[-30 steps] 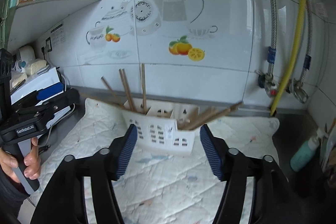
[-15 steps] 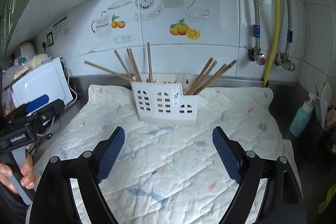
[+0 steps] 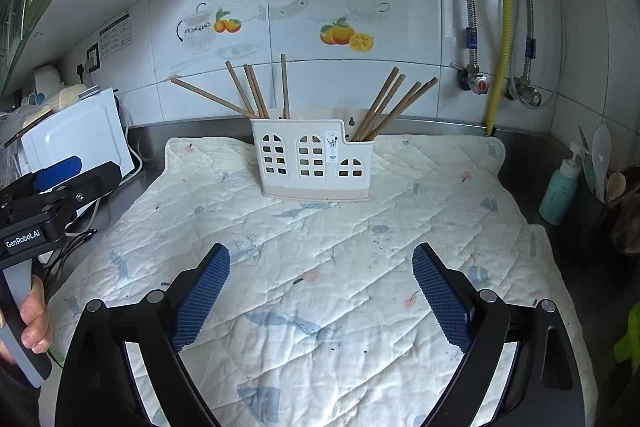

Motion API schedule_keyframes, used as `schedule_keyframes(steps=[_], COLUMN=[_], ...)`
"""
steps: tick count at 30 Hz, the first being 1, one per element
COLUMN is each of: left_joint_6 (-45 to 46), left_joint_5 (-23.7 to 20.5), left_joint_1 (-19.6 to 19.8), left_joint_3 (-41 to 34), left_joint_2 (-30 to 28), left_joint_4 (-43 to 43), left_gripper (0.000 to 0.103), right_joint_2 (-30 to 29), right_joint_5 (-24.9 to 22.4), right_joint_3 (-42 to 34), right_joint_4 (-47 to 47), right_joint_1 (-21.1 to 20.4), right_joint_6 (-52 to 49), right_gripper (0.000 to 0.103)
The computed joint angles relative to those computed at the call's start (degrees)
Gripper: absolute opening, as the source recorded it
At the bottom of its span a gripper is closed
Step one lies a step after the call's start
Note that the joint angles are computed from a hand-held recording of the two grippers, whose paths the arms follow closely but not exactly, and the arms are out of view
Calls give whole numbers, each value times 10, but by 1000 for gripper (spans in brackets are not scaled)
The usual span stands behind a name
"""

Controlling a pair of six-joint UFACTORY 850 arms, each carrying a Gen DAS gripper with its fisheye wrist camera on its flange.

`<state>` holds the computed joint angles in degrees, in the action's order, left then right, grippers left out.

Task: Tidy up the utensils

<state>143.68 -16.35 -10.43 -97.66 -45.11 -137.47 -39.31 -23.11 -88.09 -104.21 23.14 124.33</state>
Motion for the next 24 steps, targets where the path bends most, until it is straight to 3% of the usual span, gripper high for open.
schedule_keyframes(steps=[24], left_joint_6=[13], left_joint_5=[12], left_joint_1=[3], left_joint_3=[23], left_joint_2=[8], left_joint_4=[-21], left_gripper=[98], right_joint_2=[11], right_joint_5=[-15], right_joint_3=[18], right_joint_4=[-14], right_joint_1=[9], right_joint_6=[25], right_gripper=[90])
